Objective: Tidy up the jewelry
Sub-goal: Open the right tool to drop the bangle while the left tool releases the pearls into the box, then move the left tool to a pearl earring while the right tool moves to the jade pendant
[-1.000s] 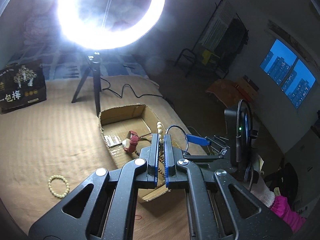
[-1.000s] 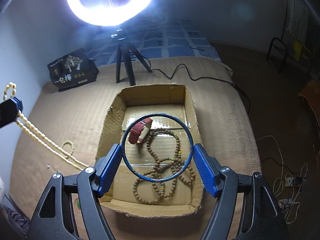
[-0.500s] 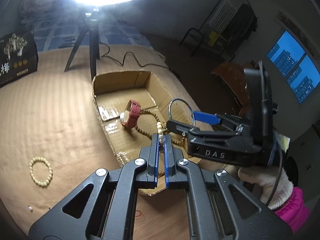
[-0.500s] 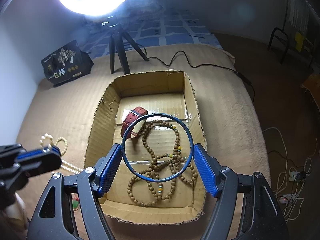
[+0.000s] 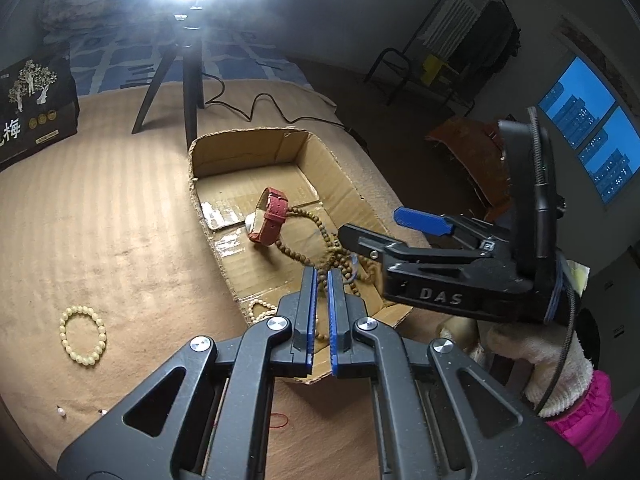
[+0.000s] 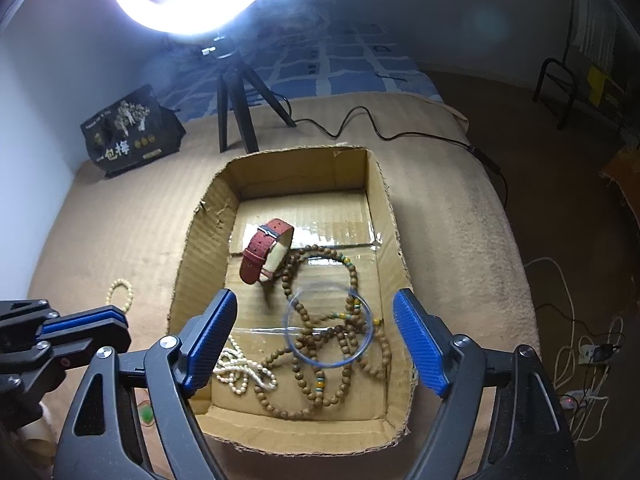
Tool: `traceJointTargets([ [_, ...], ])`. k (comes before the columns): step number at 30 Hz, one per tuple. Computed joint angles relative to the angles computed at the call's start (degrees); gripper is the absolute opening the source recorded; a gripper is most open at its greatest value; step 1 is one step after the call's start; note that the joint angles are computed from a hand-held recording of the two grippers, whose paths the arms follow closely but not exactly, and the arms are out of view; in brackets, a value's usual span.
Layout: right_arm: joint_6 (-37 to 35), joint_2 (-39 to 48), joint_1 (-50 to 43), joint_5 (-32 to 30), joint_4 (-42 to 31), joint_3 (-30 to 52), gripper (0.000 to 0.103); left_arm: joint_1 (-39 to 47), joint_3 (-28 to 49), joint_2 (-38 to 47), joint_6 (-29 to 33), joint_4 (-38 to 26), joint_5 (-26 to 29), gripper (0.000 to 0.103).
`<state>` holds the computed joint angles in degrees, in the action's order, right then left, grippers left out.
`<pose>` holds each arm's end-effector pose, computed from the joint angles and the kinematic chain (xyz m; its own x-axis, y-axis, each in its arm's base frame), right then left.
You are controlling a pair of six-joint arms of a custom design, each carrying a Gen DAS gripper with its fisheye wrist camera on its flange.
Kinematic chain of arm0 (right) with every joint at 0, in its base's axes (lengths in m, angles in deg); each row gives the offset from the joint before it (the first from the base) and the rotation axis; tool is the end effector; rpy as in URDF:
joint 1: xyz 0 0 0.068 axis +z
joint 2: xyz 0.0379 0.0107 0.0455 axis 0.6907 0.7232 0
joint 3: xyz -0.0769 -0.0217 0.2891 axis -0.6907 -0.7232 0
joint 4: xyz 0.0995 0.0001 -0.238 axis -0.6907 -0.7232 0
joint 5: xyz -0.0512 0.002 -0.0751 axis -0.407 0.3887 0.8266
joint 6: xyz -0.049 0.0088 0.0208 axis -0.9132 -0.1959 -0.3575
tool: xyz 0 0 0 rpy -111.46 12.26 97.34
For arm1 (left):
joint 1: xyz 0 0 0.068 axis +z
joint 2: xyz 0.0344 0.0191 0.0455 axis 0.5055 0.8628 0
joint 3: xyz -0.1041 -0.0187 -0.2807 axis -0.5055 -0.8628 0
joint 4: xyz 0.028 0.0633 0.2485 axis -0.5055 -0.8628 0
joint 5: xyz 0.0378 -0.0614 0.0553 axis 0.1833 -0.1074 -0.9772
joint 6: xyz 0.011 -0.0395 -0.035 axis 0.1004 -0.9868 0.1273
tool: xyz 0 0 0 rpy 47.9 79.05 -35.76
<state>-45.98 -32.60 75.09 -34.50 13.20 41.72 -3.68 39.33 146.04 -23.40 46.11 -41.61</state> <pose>0.1208 0.0622 0.2480 -0.8169 0.0543 -0.5742 0.0286 0.9981 0.0538 0.1970 -0.1417 0.2460 -0.8401 0.0660 -0.5384 0.3341 0.8449 -0.4178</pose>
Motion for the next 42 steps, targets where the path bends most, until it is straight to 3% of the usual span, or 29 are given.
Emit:
traceJointTargets([
  [12,2.33,-1.49,2.51,2.89,-1.40,0.71,0.080,2.50,-1.67,-3.10,2.58,-2.68,-2.24,0.003],
  [14,3.19,-1.90,3.46,3.48,-1.92,0.97,0.080,3.54,-1.99,-4.17,3.73,-3.71,-2.68,0.009],
  [16,4.02,-2.36,4.66,4.16,-2.31,1.14,0.080,5.47,-2.52,-5.89,5.32,-4.89,-2.88,0.038],
  [18,4.66,-2.83,6.47,4.98,-2.35,1.19,0.080,8.14,-3.29,-8.18,7.20,-6.07,-2.75,0.043],
  [26,8.08,-1.56,18.15,10.01,-1.26,1.86,0.081,23.48,-6.08,-14.61,18.80,-12.84,2.73,0.043],
  [29,10.11,-0.13,22.59,11.18,-1.03,2.41,0.086,31.06,-7.22,-15.85,23.65,-14.58,5.82,0.043],
  [35,14.31,3.04,28.07,10.08,1.31,2.66,0.086,48.09,-8.81,-15.26,34.81,-17.88,12.33,0.043],
  [42,24.17,12.00,37.50,12.83,-2.89,6.11,0.086,55.19,-10.61,-12.00,42.14,-19.27,15.39,0.043],
])
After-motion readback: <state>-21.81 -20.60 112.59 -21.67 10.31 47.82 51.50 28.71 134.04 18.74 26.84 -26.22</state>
